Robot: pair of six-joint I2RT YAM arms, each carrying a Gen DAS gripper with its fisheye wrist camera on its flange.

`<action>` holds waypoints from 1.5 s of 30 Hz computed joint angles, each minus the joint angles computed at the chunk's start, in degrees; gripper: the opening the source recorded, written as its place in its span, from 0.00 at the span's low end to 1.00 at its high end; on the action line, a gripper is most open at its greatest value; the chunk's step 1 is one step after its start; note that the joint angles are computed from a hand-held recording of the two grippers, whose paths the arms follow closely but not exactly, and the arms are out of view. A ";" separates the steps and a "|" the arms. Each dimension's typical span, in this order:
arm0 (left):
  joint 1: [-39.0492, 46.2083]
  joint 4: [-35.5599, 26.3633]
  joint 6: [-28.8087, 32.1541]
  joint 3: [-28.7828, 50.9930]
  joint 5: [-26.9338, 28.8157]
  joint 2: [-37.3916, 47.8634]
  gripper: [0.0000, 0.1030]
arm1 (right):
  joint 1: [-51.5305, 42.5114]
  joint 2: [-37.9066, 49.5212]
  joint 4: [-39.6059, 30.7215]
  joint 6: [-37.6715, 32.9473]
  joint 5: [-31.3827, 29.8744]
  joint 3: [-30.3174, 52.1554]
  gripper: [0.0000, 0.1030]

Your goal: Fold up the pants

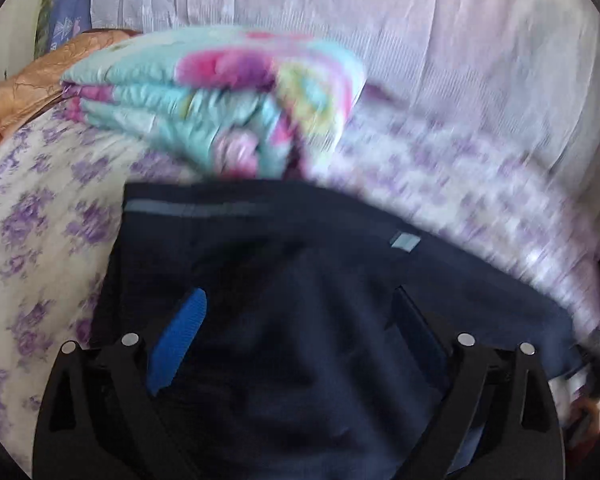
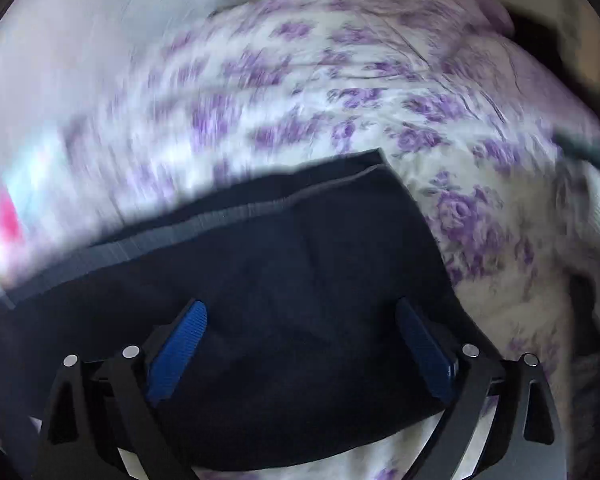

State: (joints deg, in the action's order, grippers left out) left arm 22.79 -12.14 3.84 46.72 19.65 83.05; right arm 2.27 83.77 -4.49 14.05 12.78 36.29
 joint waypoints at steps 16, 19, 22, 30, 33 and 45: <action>35.20 -15.44 19.56 -8.96 29.23 -12.81 0.91 | 52.26 -55.59 -21.01 40.65 29.38 -21.87 0.97; 34.38 -20.51 24.35 -15.68 32.61 -25.59 0.95 | 62.20 -44.12 -20.61 47.32 37.34 -17.84 0.97; 24.50 -20.04 20.48 -23.32 26.07 -44.78 0.95 | 72.99 -30.07 -26.43 56.95 46.99 -10.72 0.97; 26.87 -16.03 25.38 -22.24 20.49 -36.40 0.95 | 68.75 -33.25 -22.73 52.14 39.91 -14.35 0.97; 40.06 -25.89 37.79 -12.50 30.14 -14.80 0.95 | 61.45 -36.63 -17.24 49.39 29.34 -18.17 0.97; 61.21 -61.24 73.71 8.45 31.53 17.76 0.95 | 56.45 -22.41 -14.15 47.92 20.37 -13.85 0.97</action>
State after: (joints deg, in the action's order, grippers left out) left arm 84.00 -73.38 77.55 55.17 51.17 100.82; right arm 58.73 61.36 -18.64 61.98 33.15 22.44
